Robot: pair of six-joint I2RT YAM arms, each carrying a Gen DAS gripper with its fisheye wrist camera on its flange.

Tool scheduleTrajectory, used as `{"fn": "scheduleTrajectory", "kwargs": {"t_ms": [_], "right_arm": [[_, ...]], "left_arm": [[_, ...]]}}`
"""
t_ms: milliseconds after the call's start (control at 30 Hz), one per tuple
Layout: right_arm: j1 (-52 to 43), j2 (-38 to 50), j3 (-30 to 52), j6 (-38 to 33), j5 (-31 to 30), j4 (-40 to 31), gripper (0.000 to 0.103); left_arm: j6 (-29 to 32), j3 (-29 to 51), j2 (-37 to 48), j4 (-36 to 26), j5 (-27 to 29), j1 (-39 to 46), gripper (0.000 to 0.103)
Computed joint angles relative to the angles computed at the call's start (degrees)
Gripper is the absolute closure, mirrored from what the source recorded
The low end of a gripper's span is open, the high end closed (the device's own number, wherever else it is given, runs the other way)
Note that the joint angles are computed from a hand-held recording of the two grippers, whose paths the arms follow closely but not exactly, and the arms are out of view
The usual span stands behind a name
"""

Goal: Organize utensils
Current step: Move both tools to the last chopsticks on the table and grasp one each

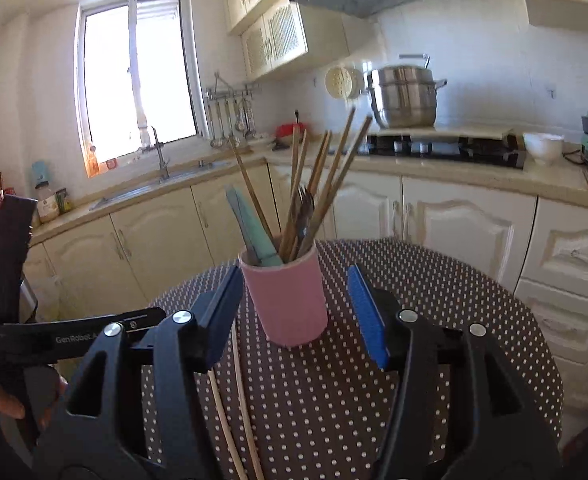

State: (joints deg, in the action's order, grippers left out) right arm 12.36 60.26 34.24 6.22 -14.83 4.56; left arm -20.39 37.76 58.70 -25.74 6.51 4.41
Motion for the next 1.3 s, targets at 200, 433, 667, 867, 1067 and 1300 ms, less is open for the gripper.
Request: {"fn": "scheduleTrajectory", "kwargs": {"t_ms": [200,433,667,867,1067,1300], "right_arm": [[-0.83,5.14,1.25,-1.47,-1.39,-3.08,0.048],[-1.23,8.94,2.24,-2.52,-2.41,-5.37,0.048],[-2.61,11.16,3.35,-3.29,-3.98,-6.77,0.048],[-2.05,12.68,4.57,-4.21,-3.86,-8.56,0.048],[0.1,15.62,7.64,-5.98,-2.5,-12.25,0.048],[8.14,22.46,16.31,-9.74,1.79,-21.59,0.048]], "left_arm": [[-0.78,1.2,8.55,-0.8,-0.8,-2.1,0.027],[-2.99,3.71,16.22,-1.52,-6.44,-8.74,0.038],[-3.7,6.34,22.63,-0.74,-11.19,-12.64,0.049],[-2.39,7.49,26.48,2.61,-16.41,-15.47,0.088],[0.74,4.83,24.42,5.54,-7.05,-8.79,0.098],[3.78,2.6,21.64,6.45,-3.88,-5.47,0.098]]}}
